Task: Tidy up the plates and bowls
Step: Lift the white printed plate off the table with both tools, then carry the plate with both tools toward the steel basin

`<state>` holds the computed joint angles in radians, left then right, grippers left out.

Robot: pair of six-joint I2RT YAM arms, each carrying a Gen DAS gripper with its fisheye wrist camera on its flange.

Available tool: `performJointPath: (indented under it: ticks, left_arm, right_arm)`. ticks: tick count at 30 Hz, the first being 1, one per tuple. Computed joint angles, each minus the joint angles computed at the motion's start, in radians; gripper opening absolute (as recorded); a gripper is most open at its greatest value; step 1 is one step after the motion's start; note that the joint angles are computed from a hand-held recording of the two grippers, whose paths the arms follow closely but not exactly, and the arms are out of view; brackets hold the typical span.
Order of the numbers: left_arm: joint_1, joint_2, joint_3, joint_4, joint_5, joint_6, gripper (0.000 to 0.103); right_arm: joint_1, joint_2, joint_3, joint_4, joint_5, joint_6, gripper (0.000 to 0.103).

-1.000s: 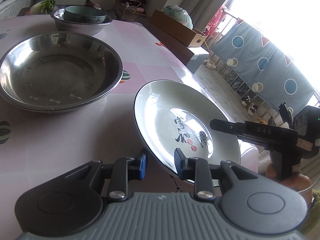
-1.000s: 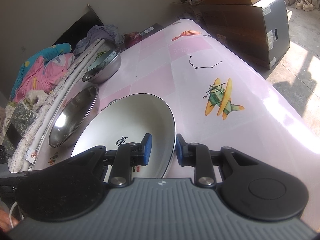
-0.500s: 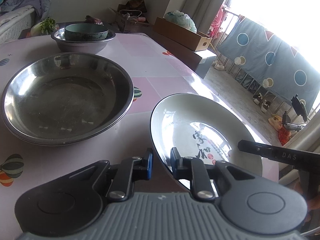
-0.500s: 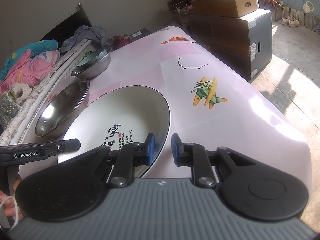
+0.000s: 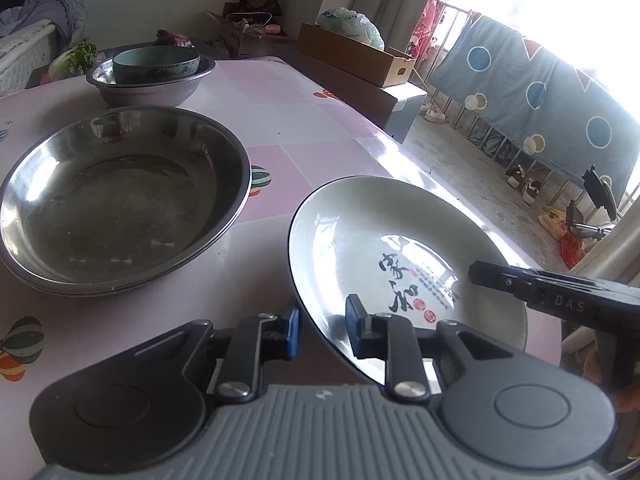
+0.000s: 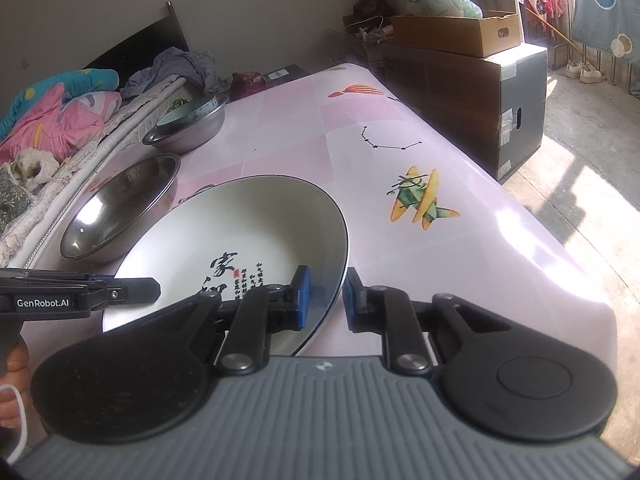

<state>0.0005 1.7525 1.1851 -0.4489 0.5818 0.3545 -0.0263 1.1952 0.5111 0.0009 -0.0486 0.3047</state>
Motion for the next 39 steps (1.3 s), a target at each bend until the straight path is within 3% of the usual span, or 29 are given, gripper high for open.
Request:
performJointPath:
  ticks: [6,13,39]
  left_arm:
    - [-0.005,0.000,-0.005,0.013,-0.004,0.017,0.027]
    - [-0.027,-0.047,-0.079,0.101,-0.039,0.008,0.028]
    - [-0.024,-0.049,-0.022,0.037,-0.044,-0.045,0.027]
  right_arm:
    - [0.005,0.021,-0.013,0.049,0.000,-0.004,0.022]
    - [0.045,0.027,-0.023,0.076,0.056,-0.025,0.026]
    - [0.055,0.007,0.015,0.021,0.067,-0.017,0.026]
